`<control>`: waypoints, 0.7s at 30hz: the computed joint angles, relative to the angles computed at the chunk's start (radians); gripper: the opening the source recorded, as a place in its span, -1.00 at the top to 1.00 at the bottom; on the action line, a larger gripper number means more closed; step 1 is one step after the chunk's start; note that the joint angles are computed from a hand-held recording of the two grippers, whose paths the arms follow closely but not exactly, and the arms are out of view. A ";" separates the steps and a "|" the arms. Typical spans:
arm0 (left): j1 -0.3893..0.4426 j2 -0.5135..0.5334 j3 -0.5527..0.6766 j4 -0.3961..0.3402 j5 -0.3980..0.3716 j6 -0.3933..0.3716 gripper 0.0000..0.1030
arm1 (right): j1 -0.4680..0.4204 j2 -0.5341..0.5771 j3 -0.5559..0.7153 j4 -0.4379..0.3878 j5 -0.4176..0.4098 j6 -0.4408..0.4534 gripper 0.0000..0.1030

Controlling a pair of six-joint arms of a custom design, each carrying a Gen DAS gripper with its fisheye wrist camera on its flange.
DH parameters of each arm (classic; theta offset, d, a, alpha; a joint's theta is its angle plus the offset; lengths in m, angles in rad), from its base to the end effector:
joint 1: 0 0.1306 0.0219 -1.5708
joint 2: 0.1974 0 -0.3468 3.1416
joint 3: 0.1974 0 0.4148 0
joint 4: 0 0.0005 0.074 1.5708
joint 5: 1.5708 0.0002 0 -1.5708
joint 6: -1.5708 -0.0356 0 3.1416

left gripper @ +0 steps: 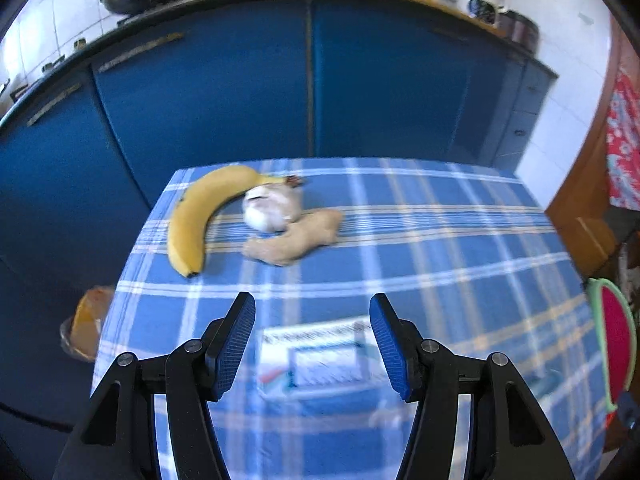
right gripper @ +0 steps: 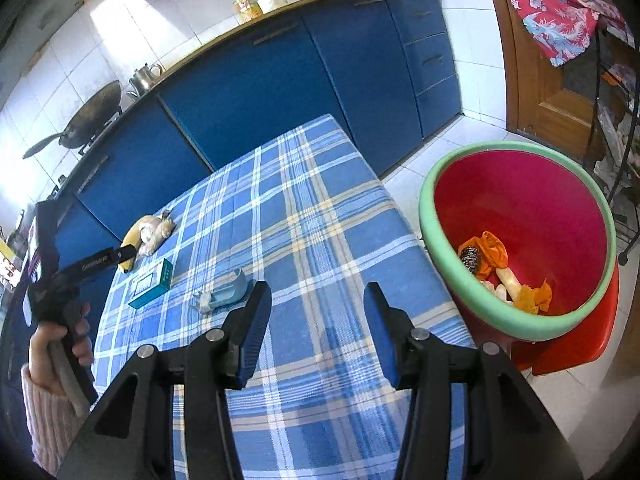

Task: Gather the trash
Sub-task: 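Move both tools back over the table toward the white medicine box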

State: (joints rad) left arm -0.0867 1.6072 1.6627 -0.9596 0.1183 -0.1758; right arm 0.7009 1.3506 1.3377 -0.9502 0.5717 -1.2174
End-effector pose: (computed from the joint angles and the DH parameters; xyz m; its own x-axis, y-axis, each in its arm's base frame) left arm 0.5813 -0.0552 0.4049 -0.7431 0.2389 -0.6251 0.2932 0.9559 0.0168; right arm 0.3857 0.2996 0.3865 -0.5045 0.6067 -0.6144 0.4827 0.7881 0.3820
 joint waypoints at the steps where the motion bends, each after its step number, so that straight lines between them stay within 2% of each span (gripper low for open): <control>1: 0.003 0.028 0.026 -0.012 -0.013 0.002 -0.19 | -0.001 0.008 0.006 -0.003 -0.006 -0.002 0.01; 5: 0.014 0.104 0.092 -0.037 -0.066 0.002 -0.19 | 0.001 0.032 0.026 -0.017 -0.018 -0.001 0.01; 10: 0.033 0.127 0.098 -0.059 -0.083 0.008 -0.19 | -0.002 0.046 0.036 -0.020 -0.029 0.004 0.01; 17: 0.053 0.068 0.018 -0.051 -0.056 -0.044 -0.19 | -0.006 0.060 0.044 0.004 -0.047 0.024 0.01; 21: 0.068 0.003 -0.053 -0.057 0.010 -0.055 -0.19 | -0.004 0.066 0.046 0.013 -0.054 0.030 0.01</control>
State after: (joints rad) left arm -0.0183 1.6100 1.6102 -1.0162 0.1287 -0.2313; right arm 0.6964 1.4165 1.3841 -0.9374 0.5174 -1.1870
